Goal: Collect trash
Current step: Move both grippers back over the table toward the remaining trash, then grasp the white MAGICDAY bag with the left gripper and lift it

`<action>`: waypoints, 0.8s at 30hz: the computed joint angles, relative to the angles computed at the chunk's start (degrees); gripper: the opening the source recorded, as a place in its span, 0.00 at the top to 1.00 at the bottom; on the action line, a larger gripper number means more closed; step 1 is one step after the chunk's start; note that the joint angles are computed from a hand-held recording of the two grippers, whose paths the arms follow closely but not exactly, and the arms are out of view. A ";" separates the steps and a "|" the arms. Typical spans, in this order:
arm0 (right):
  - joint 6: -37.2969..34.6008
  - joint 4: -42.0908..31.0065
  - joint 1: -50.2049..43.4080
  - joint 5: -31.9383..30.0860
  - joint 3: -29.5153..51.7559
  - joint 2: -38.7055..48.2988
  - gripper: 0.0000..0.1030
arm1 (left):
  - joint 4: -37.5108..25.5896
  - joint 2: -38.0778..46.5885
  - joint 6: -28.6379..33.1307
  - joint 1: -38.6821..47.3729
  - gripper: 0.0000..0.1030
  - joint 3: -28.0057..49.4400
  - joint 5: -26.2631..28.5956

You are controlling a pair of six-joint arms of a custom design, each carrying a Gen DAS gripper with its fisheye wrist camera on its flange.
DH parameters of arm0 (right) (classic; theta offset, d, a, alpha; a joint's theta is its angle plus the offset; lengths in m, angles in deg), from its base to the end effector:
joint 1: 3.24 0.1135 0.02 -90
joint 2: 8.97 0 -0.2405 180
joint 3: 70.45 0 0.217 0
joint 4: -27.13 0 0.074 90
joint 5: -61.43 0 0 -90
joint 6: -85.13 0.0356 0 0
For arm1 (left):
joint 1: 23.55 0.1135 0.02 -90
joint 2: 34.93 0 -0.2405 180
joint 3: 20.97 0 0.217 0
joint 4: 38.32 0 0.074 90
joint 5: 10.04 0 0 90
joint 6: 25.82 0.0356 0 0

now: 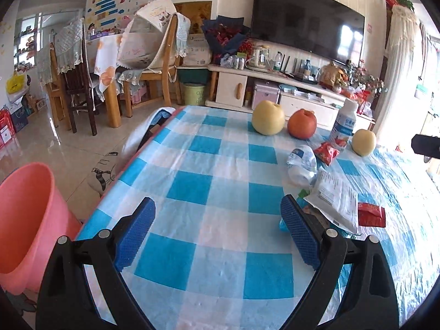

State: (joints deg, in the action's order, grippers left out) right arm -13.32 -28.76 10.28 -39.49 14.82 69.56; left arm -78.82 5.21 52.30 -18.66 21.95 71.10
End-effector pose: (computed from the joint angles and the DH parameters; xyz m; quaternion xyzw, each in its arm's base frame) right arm 0.2502 0.0671 0.2922 -0.2104 0.9095 0.1044 0.3431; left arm 0.1383 0.0173 0.2123 -0.1642 0.8805 0.0424 0.4427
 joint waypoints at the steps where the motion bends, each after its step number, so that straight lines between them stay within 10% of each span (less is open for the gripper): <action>1: 0.14 -0.49 -1.04 0.30 0.62 0.52 0.05 | 0.08 0.80 -0.81 -2.13 0.10 0.08 -1.42; 15: 3.42 -8.68 -20.41 -7.31 12.04 14.17 0.05 | 2.09 19.18 -10.79 -19.34 0.10 9.35 -7.74; 24: 1.80 -10.56 -21.06 -9.95 13.25 16.44 0.05 | -1.65 46.02 -8.39 -17.19 0.10 33.15 -0.66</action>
